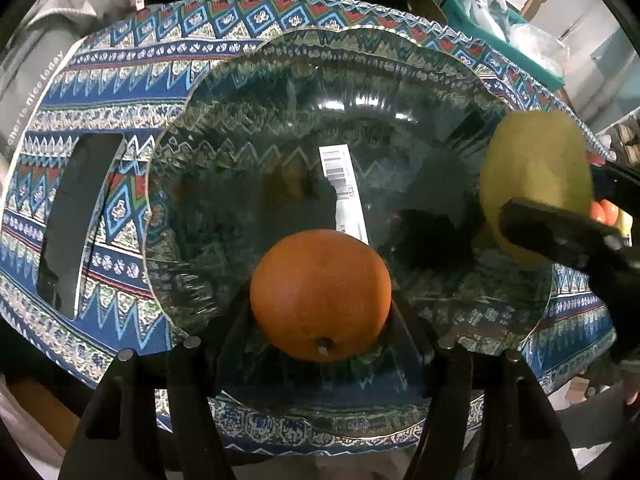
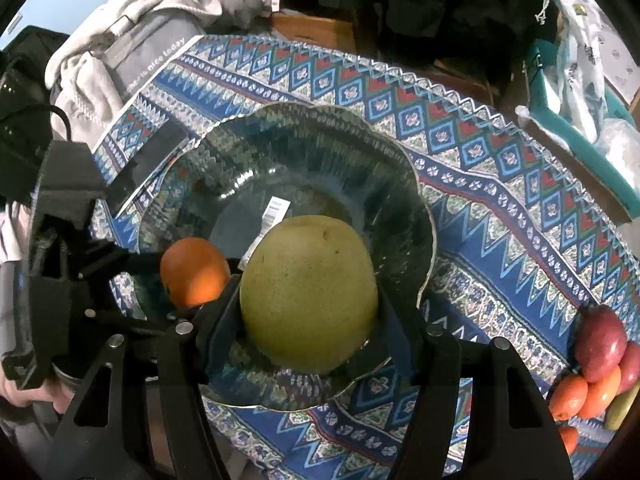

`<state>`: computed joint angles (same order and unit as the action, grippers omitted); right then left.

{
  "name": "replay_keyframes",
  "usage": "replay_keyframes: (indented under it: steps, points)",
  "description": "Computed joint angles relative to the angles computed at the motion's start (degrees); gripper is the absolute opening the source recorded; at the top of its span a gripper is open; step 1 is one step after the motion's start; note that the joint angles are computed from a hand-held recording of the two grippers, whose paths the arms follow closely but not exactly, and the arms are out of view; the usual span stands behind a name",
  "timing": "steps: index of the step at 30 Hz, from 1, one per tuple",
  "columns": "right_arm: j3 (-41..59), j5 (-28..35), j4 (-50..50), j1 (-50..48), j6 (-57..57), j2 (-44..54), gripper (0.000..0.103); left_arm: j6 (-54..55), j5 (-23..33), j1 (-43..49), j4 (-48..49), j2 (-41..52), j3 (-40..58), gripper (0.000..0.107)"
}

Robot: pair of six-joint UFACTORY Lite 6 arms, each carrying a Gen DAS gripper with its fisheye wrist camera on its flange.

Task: Organize fruits
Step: 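Open the right gripper over the glass bowl while the left gripper releases the orange into it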

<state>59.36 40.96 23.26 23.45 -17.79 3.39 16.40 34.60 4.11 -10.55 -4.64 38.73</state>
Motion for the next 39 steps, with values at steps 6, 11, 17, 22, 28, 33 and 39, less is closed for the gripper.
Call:
replay_keyframes:
  steps: [6,11,17,22,28,33,39]
  points:
    - [-1.14,-0.30,0.91,-0.43,-0.82,0.44,0.065,-0.63,1.83,0.76,1.13,-1.77,0.70,0.076]
    - [-1.77,-1.07,0.99,-0.96,-0.81,0.29,0.065,-0.14,3.63,2.46,1.12,-1.27,3.46,0.076]
    - [0.04,-0.67,1.29,-2.37,-0.63,-1.66,0.065,1.70,6.17,5.62,1.06,-4.35,4.45,0.076]
    - [1.32,0.57,0.47,-3.71,0.63,-4.81,0.065,3.46,6.58,7.23,0.00,-6.66,5.20,0.076]
    - [2.82,3.11,-3.44,-6.01,3.14,-10.26,0.065,-1.82,6.84,1.73,-0.26,-10.01,6.58,0.076]
    - [3.05,5.67,-8.33,-8.16,4.71,-15.26,0.065,-6.63,7.59,-4.41,0.84,-12.91,7.87,0.077]
    - [2.42,9.65,-7.11,-14.86,0.41,-20.44,0.065,-12.91,8.62,-13.13,3.65,-14.24,10.30,0.077]
